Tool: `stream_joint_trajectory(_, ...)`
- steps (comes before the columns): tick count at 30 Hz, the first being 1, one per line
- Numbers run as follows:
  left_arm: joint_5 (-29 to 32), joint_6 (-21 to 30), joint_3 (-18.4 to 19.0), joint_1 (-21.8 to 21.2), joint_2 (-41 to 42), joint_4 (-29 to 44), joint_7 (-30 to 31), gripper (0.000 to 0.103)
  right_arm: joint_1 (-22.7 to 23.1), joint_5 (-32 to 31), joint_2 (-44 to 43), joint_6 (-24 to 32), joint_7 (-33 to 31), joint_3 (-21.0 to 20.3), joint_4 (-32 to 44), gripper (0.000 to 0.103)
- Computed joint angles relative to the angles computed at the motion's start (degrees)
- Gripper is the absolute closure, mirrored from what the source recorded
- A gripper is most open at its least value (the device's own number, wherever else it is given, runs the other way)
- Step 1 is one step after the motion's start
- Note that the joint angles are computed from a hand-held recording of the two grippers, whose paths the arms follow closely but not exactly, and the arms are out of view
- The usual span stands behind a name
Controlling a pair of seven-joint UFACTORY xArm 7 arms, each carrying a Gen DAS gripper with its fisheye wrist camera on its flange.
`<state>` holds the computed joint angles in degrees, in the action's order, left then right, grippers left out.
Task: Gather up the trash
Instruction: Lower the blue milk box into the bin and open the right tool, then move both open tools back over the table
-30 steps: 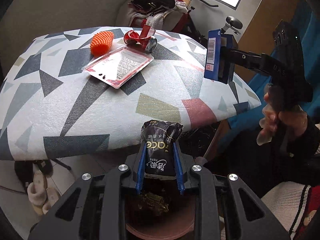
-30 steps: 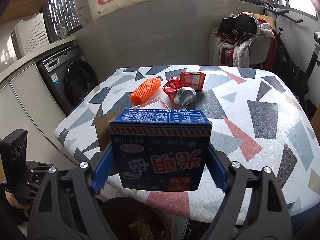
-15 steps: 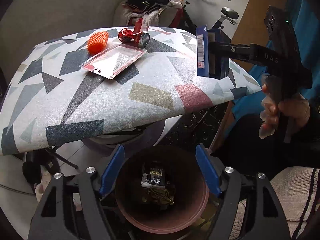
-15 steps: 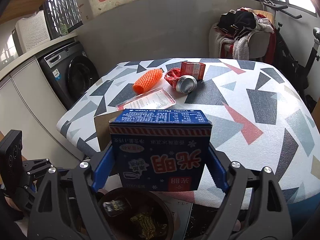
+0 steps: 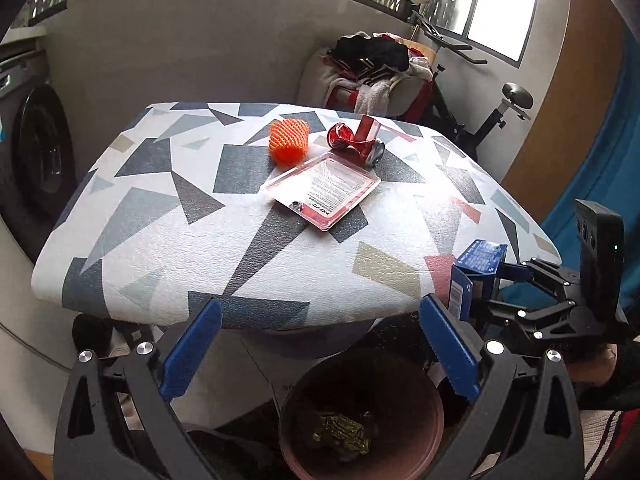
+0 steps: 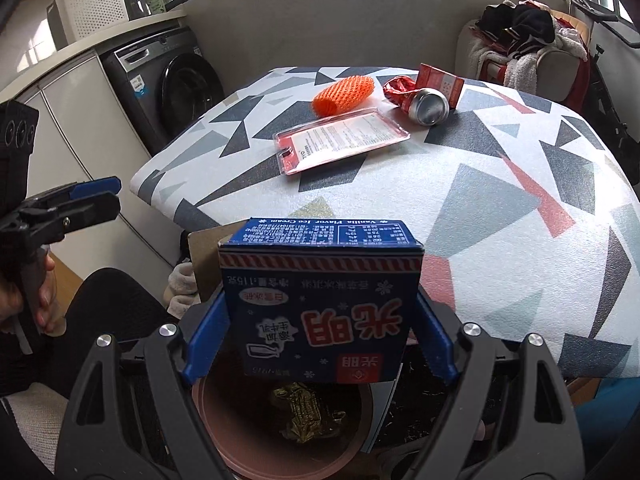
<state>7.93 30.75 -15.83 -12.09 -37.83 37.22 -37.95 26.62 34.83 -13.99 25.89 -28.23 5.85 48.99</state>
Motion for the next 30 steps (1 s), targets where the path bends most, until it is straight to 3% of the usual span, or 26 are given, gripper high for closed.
stream_joint_trajectory(11,0.6,1.0,0.2,1.0,-1.9,-1.6,-0.9,0.006,-0.1,-4.8,3.0,6.1,1.7,2.4,1.3,0.021)
stream_joint_trajectory(19,0.0,0.8,0.7,1.1,-1.8,-2.0,-1.0,0.006,-0.2,-4.7,3.8,8.1,0.8,2.9,1.8,0.020)
stream_joint_trajectory(20,0.0,0.8,0.7,1.1,-1.8,-1.9,-1.0,0.006,-0.2,-4.5,3.9,8.1,0.5,2.9,1.8,0.020)
stream_joint_trajectory(22,0.0,0.8,0.7,1.1,-1.8,-1.9,-1.0,0.006,-0.4,-4.9,3.8,7.5,0.8,3.2,1.7,0.008)
stream_joint_trajectory(30,0.0,0.8,0.7,1.1,-1.6,-2.0,-1.1,0.006,-0.8,-6.6,3.9,6.0,3.3,3.2,1.5,0.006)
